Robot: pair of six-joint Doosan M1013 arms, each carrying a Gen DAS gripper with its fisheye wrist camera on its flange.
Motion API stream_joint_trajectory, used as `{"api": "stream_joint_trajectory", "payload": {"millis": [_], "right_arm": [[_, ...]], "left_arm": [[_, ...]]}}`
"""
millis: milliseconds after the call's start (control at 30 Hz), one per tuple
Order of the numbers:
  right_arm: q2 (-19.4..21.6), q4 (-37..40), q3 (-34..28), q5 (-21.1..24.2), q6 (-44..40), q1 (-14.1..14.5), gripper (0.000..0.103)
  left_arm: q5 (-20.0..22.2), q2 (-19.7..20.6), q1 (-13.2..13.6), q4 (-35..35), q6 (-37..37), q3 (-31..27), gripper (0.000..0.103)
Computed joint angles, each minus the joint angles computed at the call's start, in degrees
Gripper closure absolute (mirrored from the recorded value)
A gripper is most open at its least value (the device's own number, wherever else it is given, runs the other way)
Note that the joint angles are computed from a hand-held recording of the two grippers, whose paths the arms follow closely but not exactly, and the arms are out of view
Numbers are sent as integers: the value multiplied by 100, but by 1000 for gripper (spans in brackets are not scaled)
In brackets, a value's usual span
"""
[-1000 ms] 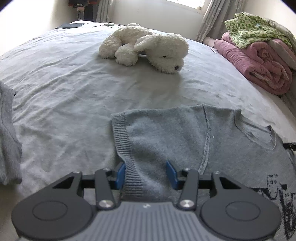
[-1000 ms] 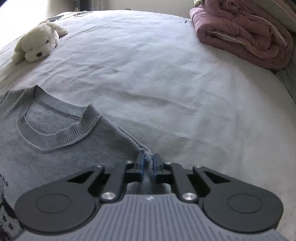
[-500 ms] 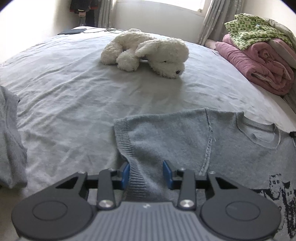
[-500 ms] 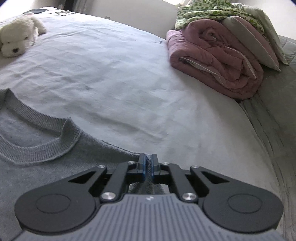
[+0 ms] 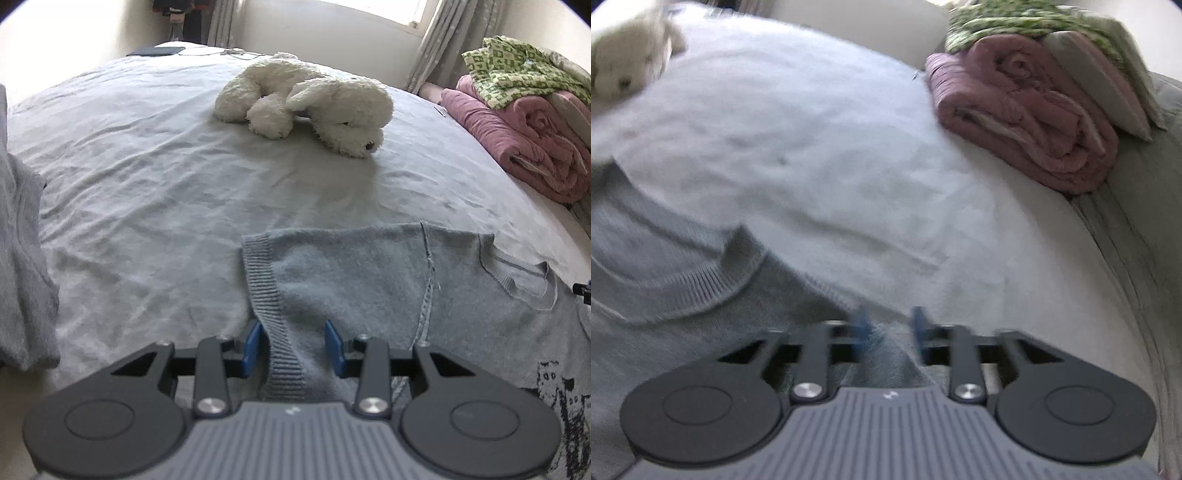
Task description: Fold clothes
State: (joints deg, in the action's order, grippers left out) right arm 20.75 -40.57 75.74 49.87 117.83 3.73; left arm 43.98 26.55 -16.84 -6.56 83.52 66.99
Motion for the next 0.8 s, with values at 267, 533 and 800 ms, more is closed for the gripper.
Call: {"api": "stream_joint_trajectory", "payload": {"millis": [267, 533, 800], "right_arm": [[-449, 2857, 34, 6, -755, 139, 48], [-750, 4328, 690, -521, -1471, 815, 48], [-1030, 3537, 1278, -646, -1224, 1368, 47]], "left_arm": [[22, 6, 5, 0, -54, 9, 69], [-6, -2, -64, 391, -23, 34, 100], [36, 13, -32, 363, 53, 4, 100]]}}
